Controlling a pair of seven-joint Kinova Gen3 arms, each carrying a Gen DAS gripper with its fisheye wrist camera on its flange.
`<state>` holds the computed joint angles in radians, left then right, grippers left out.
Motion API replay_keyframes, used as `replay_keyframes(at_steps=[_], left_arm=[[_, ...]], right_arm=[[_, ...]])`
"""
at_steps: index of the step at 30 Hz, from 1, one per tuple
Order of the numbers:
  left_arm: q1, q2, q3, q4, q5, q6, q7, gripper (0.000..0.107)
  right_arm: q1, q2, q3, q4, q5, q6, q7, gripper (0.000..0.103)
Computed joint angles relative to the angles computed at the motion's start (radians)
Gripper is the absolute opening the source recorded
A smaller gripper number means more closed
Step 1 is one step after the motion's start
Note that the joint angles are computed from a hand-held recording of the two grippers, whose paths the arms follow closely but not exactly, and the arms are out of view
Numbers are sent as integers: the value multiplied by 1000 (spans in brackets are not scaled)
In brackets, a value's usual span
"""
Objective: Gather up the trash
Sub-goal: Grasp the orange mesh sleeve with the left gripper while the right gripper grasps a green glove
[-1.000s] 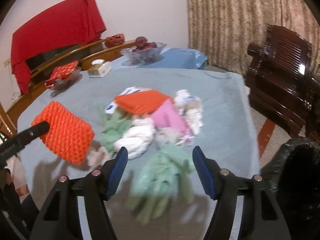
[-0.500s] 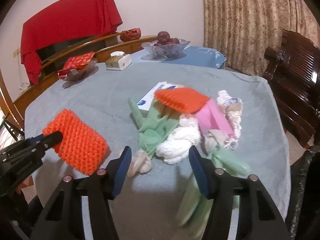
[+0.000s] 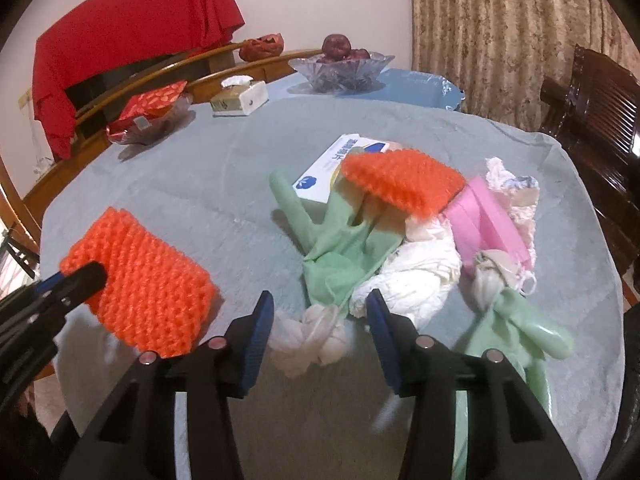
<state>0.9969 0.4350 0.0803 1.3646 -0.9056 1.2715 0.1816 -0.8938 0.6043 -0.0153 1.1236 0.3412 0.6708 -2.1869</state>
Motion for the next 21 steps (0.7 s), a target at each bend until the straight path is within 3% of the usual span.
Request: replay_keyframes(at_steps=[4,11,16,19,21], left_arm=[[-3,-2,-1,-1,3,-1,3,21],[9,8,-4,-19,-7,22,-4,21],[11,4,-3,-13,-6,27,3,21],[8,1,-1,-8,-8,23,1,21],[6,1,0,-6,-8,20,2,21]], right_arm=[[-1,15,0,-28,-5,27,9,48],[-31,-81,24,111,60,-69,-62,47],[28,-41,-50,48,-18,-16,19,38],[-7,-13,-7,18,8,2,3,38],[15,12,-27,-26,-17,34,27,39]])
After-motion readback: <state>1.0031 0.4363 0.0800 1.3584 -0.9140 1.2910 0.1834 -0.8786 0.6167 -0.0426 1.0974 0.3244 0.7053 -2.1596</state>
